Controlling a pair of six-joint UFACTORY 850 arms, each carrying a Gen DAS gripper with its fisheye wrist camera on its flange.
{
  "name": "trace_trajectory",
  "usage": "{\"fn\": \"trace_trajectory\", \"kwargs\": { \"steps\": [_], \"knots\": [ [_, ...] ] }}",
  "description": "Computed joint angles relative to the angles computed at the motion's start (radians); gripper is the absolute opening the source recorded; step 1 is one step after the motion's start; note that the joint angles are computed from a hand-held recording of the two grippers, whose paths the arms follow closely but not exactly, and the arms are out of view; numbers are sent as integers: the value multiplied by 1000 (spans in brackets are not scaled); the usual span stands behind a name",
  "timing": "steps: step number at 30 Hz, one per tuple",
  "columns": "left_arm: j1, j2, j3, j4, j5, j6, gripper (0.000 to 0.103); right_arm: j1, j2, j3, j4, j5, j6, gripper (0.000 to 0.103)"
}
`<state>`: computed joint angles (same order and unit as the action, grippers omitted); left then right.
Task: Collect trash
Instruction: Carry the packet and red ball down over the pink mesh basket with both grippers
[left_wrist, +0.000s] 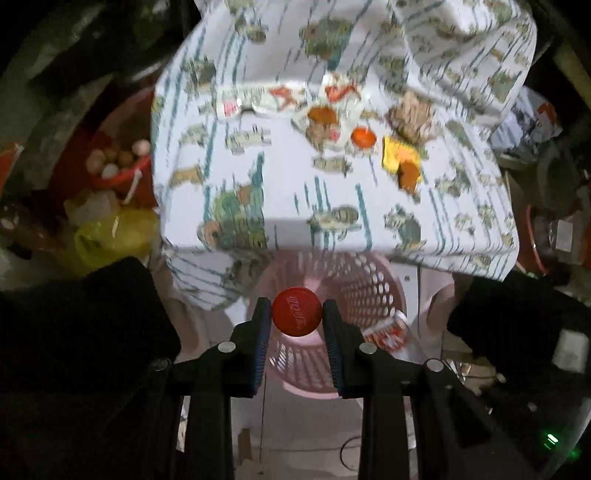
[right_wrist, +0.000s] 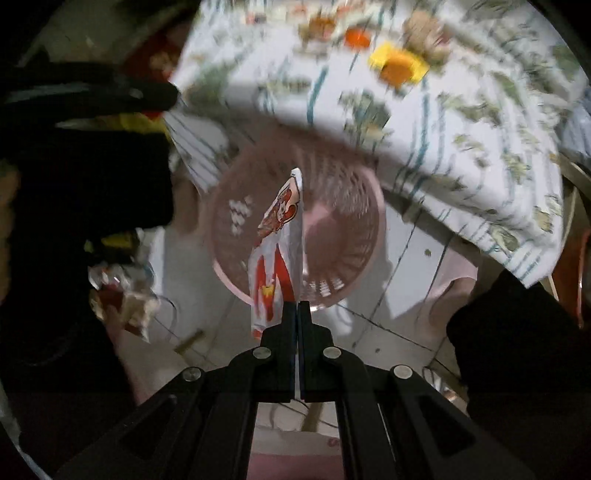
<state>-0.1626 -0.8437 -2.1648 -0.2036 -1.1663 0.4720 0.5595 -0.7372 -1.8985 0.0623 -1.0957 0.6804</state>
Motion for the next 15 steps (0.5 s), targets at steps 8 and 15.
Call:
{"fn": "trace_trajectory", "kwargs": {
  "steps": [8, 15],
  "knots": [
    [-11, -53, -17, 51, -81, -36, 27, -65, -199, -170, 88, -94, -63, 2],
    [-5, -134, -126, 19, -193, -40, 27, -99, -152, -41, 123, 72, 33, 4]
  ]
}}
